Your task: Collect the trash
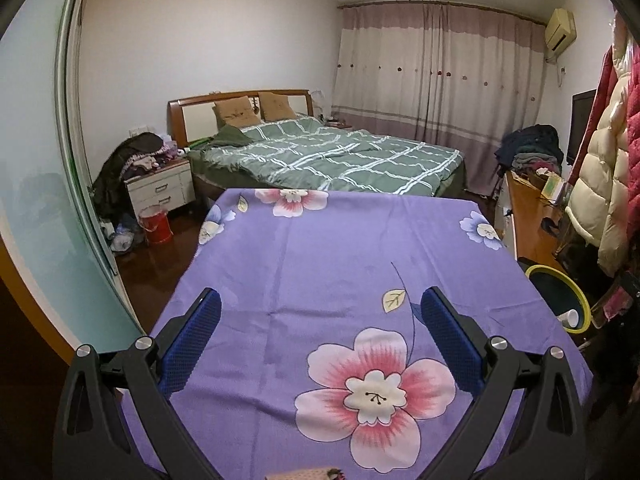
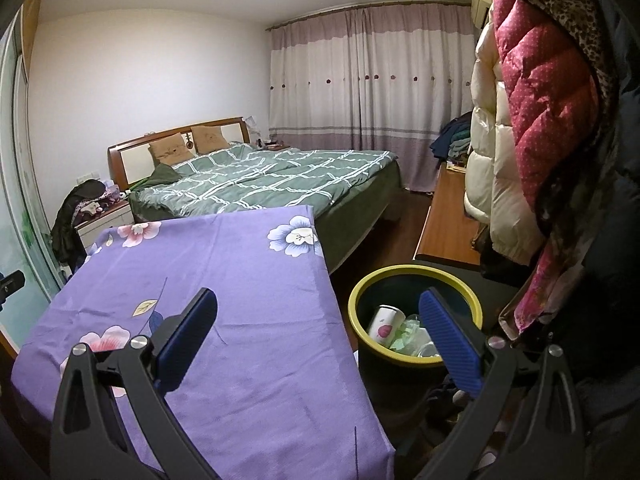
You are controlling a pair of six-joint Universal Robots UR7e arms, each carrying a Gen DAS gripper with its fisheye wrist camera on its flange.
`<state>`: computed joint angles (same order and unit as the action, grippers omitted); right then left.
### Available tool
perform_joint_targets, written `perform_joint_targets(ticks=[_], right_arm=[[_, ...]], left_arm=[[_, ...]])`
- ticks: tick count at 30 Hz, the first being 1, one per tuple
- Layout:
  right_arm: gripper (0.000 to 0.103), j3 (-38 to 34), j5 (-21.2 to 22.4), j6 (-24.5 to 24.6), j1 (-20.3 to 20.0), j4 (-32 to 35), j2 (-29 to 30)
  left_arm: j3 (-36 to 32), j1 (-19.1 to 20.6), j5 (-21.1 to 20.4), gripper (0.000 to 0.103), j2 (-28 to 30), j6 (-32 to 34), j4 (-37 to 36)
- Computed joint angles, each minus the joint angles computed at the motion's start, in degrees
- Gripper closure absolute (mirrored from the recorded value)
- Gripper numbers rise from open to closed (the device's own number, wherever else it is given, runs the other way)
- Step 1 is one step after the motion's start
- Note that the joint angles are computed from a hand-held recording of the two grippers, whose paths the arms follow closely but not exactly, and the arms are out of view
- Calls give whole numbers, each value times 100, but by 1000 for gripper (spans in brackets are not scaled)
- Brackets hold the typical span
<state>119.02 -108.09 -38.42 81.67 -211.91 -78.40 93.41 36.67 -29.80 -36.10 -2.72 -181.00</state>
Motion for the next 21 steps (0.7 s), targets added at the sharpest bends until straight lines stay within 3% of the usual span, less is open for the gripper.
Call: perform_joint_targets(ticks=[21], right_arm=[[7, -45, 86, 96, -30, 63, 56]], left_arm=[[107, -41, -11, 5, -69, -116, 97]])
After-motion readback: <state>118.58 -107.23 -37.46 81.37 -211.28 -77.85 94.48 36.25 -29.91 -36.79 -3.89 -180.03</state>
